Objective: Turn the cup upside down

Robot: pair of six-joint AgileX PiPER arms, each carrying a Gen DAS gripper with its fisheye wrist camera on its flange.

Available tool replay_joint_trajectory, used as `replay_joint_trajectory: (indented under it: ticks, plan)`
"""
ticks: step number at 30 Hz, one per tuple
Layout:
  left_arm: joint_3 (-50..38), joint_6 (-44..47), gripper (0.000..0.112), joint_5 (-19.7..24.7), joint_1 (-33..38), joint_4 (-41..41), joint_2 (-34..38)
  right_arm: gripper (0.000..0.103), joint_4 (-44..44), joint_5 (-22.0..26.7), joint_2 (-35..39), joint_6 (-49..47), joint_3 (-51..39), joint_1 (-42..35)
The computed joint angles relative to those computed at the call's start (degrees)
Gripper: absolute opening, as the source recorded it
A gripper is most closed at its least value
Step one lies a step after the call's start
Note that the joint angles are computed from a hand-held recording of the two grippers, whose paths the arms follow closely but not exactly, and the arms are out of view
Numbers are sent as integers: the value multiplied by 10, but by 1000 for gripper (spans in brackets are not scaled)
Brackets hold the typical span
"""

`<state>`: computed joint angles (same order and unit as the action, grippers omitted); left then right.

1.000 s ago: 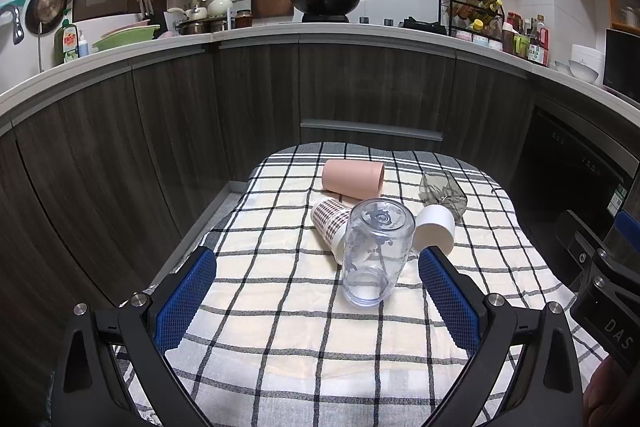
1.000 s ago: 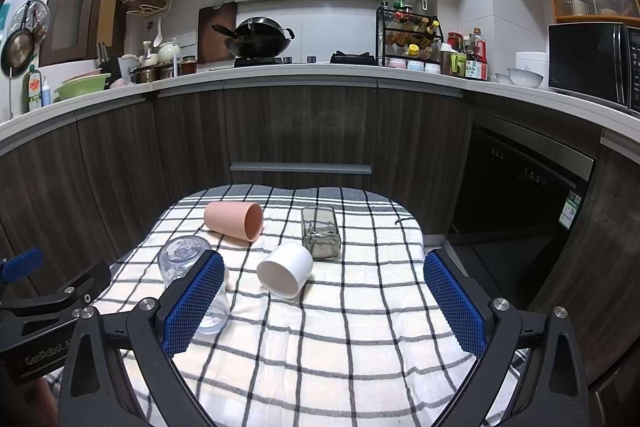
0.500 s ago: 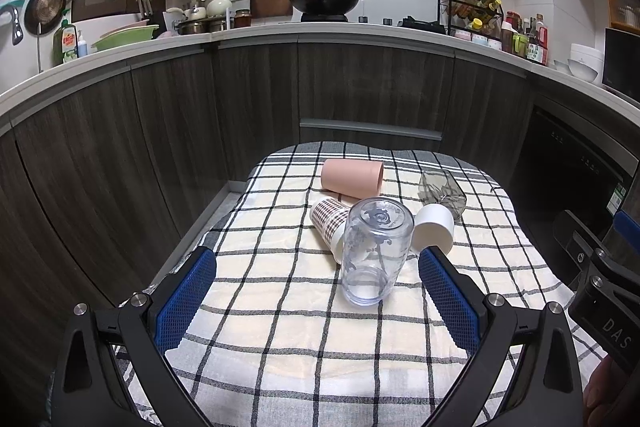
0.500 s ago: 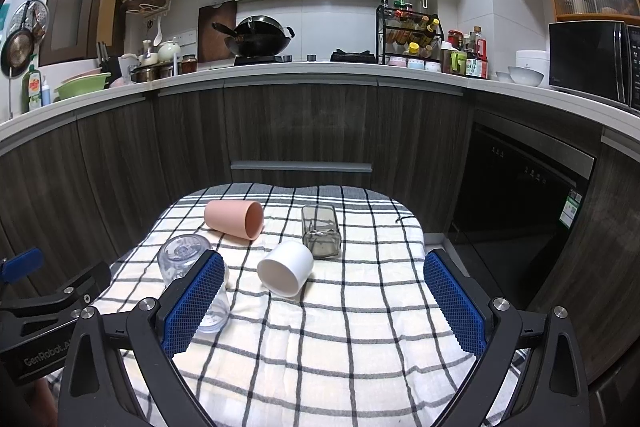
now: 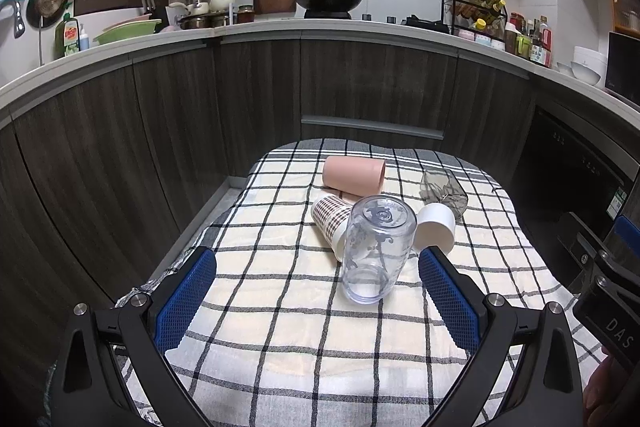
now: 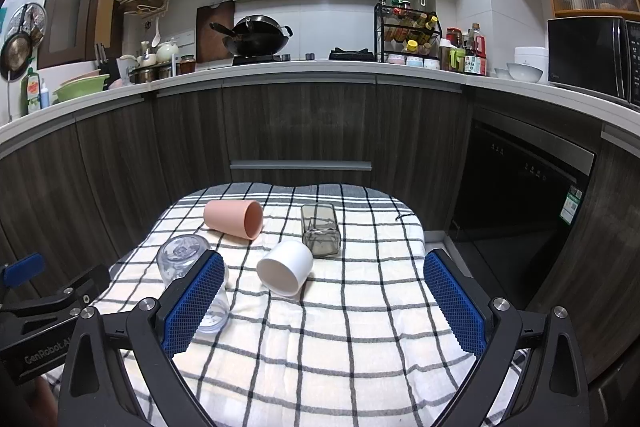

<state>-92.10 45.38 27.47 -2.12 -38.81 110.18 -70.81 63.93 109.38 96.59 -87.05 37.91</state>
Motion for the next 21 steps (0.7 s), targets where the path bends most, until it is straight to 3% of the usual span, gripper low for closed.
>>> replay_joint_trajectory:
  ticks: [21]
  plan:
    - [-12,-29,103,6,-6,33,8,100,1,-1,-1,1,3,-1]
